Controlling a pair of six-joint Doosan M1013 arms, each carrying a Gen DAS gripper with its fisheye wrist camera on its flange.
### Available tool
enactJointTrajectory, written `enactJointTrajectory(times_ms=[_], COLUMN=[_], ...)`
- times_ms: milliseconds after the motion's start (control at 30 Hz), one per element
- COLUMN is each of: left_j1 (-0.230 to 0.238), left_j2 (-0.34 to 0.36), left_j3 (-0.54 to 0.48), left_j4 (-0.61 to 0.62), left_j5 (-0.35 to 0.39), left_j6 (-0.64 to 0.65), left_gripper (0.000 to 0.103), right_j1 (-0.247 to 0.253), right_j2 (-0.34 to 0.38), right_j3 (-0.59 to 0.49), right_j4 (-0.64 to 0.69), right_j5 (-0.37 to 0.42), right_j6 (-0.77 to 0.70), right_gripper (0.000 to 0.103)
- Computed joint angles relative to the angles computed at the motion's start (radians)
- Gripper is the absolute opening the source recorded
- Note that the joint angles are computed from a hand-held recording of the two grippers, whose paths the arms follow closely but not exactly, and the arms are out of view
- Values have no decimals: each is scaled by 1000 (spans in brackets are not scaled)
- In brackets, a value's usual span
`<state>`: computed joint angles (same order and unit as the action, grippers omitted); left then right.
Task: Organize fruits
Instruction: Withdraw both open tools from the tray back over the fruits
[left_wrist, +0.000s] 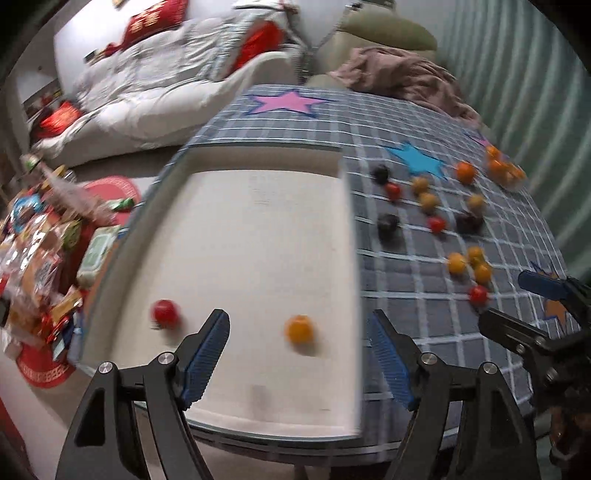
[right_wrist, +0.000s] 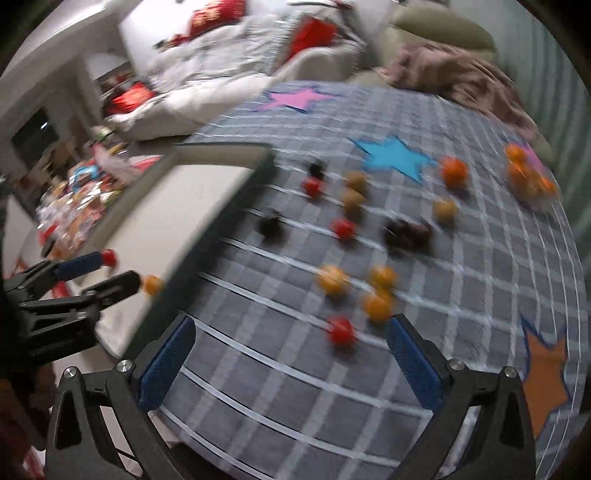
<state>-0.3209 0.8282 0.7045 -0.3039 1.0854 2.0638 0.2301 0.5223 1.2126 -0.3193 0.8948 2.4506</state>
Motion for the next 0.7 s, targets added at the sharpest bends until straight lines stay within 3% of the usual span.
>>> enactJointTrajectory(times_ms=[200,400,500,700], left_j1=[-29,-55,-69,-83], left_j2=[-31,-55,-66,-69], left_j3=[58,105,133,135], left_j4=[-11,10,59,64], left_j5=[2,-19,-72,-76], left_j6=[50,82,67,65], left_gripper=[78,78,78,78], right_j1=[-9,-7,-7,-18], right_j2=[-45,-59,-64,-78], right_j3=[96,130,141,170], right_j4=[-30,-75,-99,-124], right_j5=[7,14,18,18], right_j6=[95,120,143,187], right_gripper=[103,103,103,103])
